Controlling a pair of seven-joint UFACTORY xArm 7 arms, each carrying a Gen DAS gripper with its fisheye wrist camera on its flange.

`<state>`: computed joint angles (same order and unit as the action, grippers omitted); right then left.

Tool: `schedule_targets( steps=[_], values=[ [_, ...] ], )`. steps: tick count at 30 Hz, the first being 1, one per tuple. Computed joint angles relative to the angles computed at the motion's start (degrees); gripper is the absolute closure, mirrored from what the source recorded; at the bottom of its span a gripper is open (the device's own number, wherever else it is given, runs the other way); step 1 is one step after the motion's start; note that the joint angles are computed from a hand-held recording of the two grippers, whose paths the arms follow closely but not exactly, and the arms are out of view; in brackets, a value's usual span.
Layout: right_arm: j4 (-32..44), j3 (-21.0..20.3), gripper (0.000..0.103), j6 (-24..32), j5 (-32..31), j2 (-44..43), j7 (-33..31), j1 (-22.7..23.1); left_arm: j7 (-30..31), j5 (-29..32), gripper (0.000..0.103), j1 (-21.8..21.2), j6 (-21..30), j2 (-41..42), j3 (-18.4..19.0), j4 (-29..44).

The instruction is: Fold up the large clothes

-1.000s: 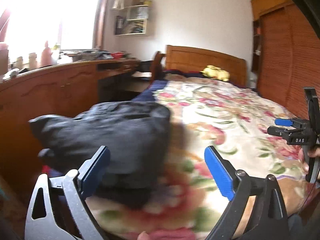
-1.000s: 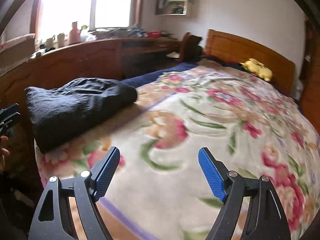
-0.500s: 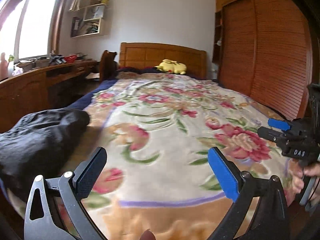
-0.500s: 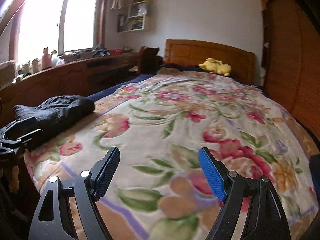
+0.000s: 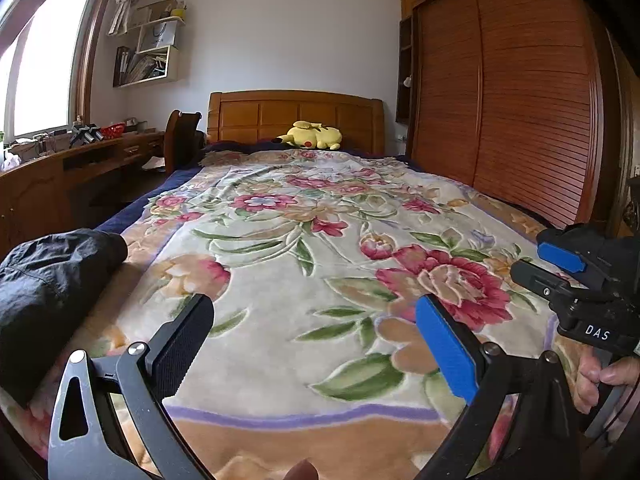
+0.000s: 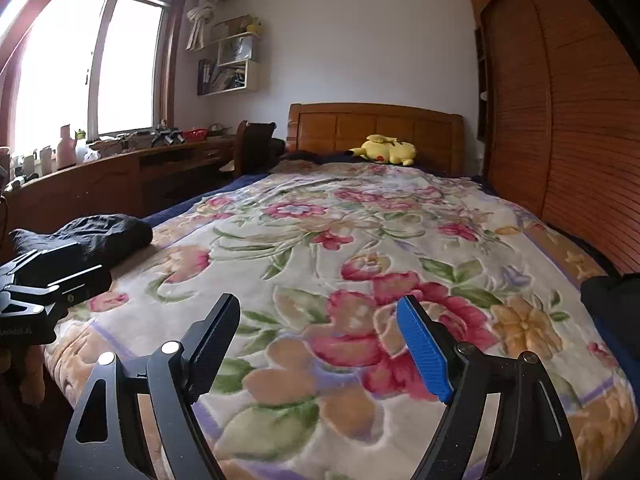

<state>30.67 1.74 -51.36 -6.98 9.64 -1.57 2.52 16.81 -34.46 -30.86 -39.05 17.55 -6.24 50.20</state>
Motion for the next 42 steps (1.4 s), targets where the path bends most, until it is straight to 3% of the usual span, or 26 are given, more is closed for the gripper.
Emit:
schedule_targets(
  steps=[12, 21, 42],
  values=[
    [-0.2, 0.4, 0.021, -1.9, 4.1, 1.6, -1.0, 1.6, -2.2, 0.7, 0.002, 0.1, -1.1, 0.4, -0.5, -0.5],
    [-0.6, 0.1, 0.021, -3.6, 2.7, 2.3, 0.2, 0.7, -0.4, -2.2, 0.002, -0.9, -1.2, 0.3, -0.2, -0.4],
    [-2.3, -0.2, 0.021, -5.3, 0.8, 1.4, 0.7, -0.4, 0.1, -2.7, 0.002, -0.7, -1.4, -0.2, -0.4, -0.8]
  ],
)
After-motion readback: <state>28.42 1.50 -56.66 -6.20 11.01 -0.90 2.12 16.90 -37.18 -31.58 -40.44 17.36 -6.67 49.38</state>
